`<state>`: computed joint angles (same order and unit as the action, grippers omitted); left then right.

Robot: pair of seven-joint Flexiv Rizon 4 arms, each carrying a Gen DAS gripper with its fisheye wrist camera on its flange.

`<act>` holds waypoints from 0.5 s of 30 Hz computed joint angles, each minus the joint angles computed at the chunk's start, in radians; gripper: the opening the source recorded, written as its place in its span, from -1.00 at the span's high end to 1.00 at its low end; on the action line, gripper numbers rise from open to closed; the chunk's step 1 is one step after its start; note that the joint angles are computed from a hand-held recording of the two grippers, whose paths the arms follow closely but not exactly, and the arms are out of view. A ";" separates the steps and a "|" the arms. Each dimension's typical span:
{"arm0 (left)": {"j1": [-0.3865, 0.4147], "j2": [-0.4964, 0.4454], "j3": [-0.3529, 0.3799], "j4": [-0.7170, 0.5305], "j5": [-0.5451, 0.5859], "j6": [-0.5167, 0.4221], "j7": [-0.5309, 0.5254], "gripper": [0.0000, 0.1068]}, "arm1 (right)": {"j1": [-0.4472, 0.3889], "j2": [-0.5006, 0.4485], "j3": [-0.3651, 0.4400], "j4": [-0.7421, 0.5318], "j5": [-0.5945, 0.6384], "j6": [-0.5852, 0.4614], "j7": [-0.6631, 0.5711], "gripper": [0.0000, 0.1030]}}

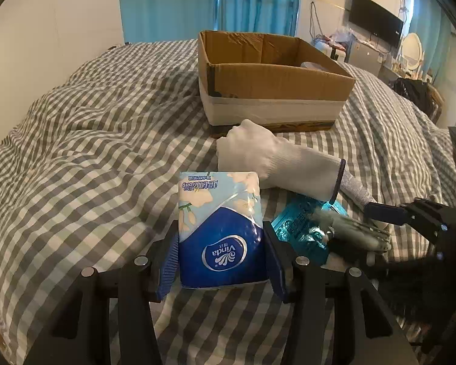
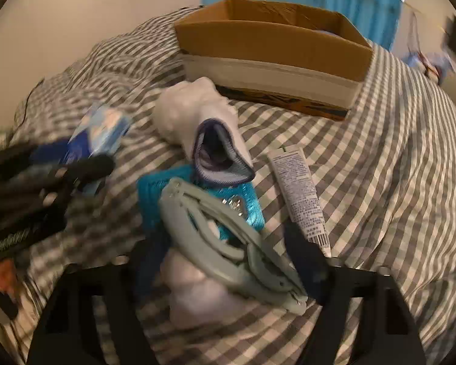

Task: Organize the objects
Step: 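Grasp the Vinda tissue pack with the left tool while the right grasps the hanger, then carry tissue pack and hanger into the box and release both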

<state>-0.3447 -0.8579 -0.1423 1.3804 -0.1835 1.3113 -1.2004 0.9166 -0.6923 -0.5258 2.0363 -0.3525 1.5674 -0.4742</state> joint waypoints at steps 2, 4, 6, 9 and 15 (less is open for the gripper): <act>0.007 0.000 -0.010 -0.001 -0.005 -0.010 0.007 0.03 | -0.015 0.007 0.013 0.000 0.017 0.004 0.012 0.18; 0.012 0.003 -0.021 0.008 -0.008 -0.014 0.018 0.03 | 0.007 0.012 -0.017 0.008 0.016 -0.011 0.026 0.35; 0.012 0.002 -0.025 0.011 -0.011 -0.017 0.024 0.03 | 0.012 0.017 -0.024 0.012 0.010 -0.028 0.038 0.51; 0.018 0.006 -0.040 0.028 -0.016 -0.007 0.040 0.03 | 0.015 0.011 -0.030 0.012 -0.026 -0.058 0.044 0.58; 0.030 0.025 -0.070 0.065 -0.035 0.011 0.073 0.03 | 0.109 0.048 -0.129 0.080 -0.059 -0.002 0.087 0.84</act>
